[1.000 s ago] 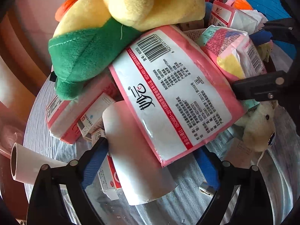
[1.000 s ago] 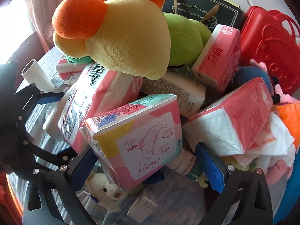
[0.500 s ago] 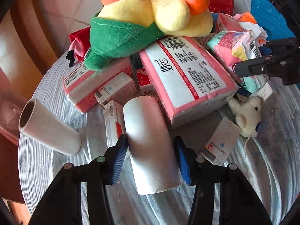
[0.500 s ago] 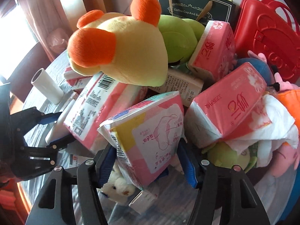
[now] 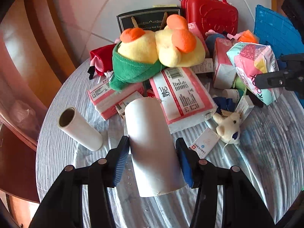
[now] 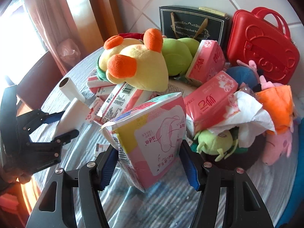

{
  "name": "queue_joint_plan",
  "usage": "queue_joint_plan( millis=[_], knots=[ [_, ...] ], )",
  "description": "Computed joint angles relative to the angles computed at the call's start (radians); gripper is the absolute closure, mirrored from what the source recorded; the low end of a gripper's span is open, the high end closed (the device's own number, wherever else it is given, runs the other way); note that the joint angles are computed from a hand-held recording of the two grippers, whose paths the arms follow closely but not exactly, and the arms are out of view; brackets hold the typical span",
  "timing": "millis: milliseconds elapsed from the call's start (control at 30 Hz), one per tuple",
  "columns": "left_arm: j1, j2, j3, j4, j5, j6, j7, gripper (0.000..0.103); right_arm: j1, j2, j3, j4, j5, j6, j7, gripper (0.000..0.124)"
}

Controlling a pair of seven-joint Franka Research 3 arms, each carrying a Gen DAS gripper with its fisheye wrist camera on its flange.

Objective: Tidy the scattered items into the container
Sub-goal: 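Lift the pad pack and paper roll with both grippers toward the blue crate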

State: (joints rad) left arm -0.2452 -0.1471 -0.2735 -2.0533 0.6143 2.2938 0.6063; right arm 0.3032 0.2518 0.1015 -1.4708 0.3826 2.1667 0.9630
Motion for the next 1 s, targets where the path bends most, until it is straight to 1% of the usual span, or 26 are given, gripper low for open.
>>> queue_joint_plan(
  millis=[100, 167, 367, 567, 767, 900, 1000],
  knots=[
    [-0.005, -0.011, -0.014, 0.032, 0.024, -0.041, -0.020, 0.054, -0.007, -0.039, 0.002, -0.032, 0.026, 0.012, -0.019, 0.062],
    [-0.015, -0.012, -0.030, 0.069, 0.039, -0.087, -0.032, 0.054, -0.019, -0.077, -0.002, -0.055, 0.051, 0.010, -0.039, 0.062],
    [-0.050, 0.013, -0.060, 0.188, 0.087, -0.197, -0.046, 0.054, -0.045, -0.153, -0.023, -0.071, 0.085, -0.025, -0.072, 0.062],
    [-0.109, 0.076, -0.086, 0.347, 0.142, -0.307, -0.053, 0.054, -0.079, -0.220, -0.052, -0.080, 0.145, -0.065, -0.119, 0.062],
    [-0.200, 0.199, -0.091, 0.573, 0.233, -0.412, -0.031, 0.054, -0.123, -0.270, -0.091, -0.065, 0.209, -0.108, -0.167, 0.062],
    [-0.291, 0.322, -0.069, 0.779, 0.316, -0.476, 0.016, 0.054, -0.161, -0.283, -0.122, -0.033, 0.253, -0.145, -0.195, 0.061],
    [-0.368, 0.436, -0.042, 0.965, 0.370, -0.516, 0.071, 0.054, -0.193, -0.278, -0.143, 0.007, 0.282, -0.173, -0.213, 0.061]
  ],
)
